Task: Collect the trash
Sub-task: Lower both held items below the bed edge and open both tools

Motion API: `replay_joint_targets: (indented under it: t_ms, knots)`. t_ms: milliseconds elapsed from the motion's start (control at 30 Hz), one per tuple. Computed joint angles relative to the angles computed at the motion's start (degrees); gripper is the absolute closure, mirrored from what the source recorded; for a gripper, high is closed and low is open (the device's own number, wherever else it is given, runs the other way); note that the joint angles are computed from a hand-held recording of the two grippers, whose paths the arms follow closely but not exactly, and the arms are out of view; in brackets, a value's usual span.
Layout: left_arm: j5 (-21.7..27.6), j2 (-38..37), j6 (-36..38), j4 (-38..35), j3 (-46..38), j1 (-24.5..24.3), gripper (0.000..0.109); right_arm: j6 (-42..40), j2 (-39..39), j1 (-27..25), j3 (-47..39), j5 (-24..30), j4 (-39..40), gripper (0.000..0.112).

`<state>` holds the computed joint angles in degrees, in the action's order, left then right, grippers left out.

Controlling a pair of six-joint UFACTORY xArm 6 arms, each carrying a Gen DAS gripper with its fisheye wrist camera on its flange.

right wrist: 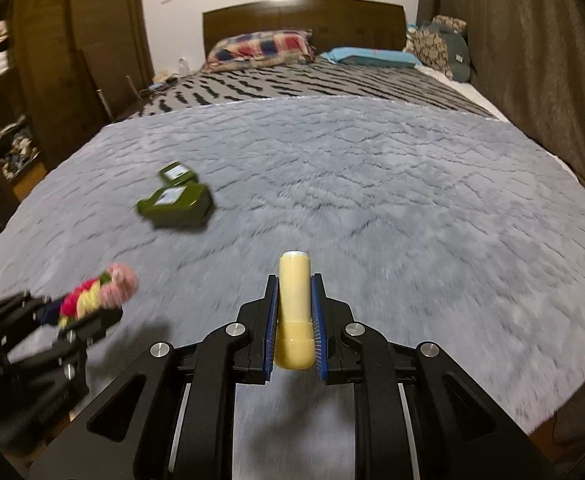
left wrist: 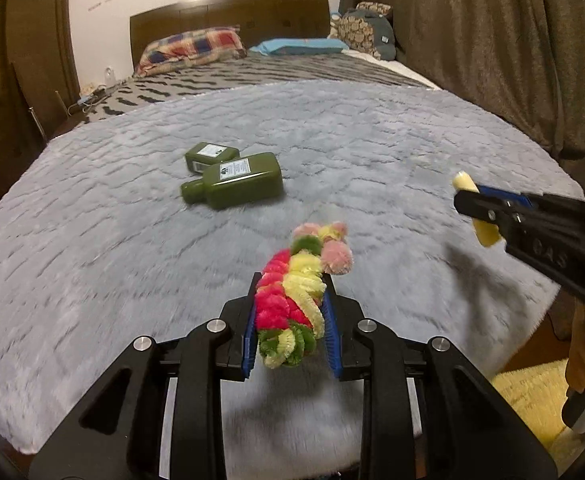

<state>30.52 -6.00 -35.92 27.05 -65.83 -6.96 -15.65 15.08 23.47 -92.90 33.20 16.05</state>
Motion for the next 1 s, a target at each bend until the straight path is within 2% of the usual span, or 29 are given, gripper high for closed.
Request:
replay_joint_targets:
  t_ms: [133, 333, 500, 667, 800, 1000]
  knots:
    - [-0.2, -5.9, -3.0, 2.6, 5.4, -1.4, 0.083, -4.9, -8.8, 0.8, 11.9, -4.1, 3.8, 0.095]
    - [-0.6, -14.2, -6.5, 4.7, 13.7, -3.3, 0.083, -10.9, -18.5, 1.3, 24.4, -4.9, 12.1, 0.095]
    - [-1.7, -19.9, -8.4, 2.9, 21.5, -4.5, 0.083, -9.7, -23.8, 2.2, 33.4, -6.8, 11.0, 0.095]
    - [-0.4, -22.7, -10.9, 2.0, 27.5, -6.0, 0.083, -8.1, -25.5, 2.5, 38.5, -5.3, 10.6, 0.095]
    - [-0.9, -23.4, -9.2, -2.7, 32.2, -6.2, 0.083, -5.7, -25.1, 3.2, 41.0, -4.9, 7.8, 0.095]
    - [-2.7, -20.2, -4.7, -10.3, 36.1, -6.4, 0.083, -2.6, -21.1, 4.3, 42.2, -2.7, 4.3, 0.095]
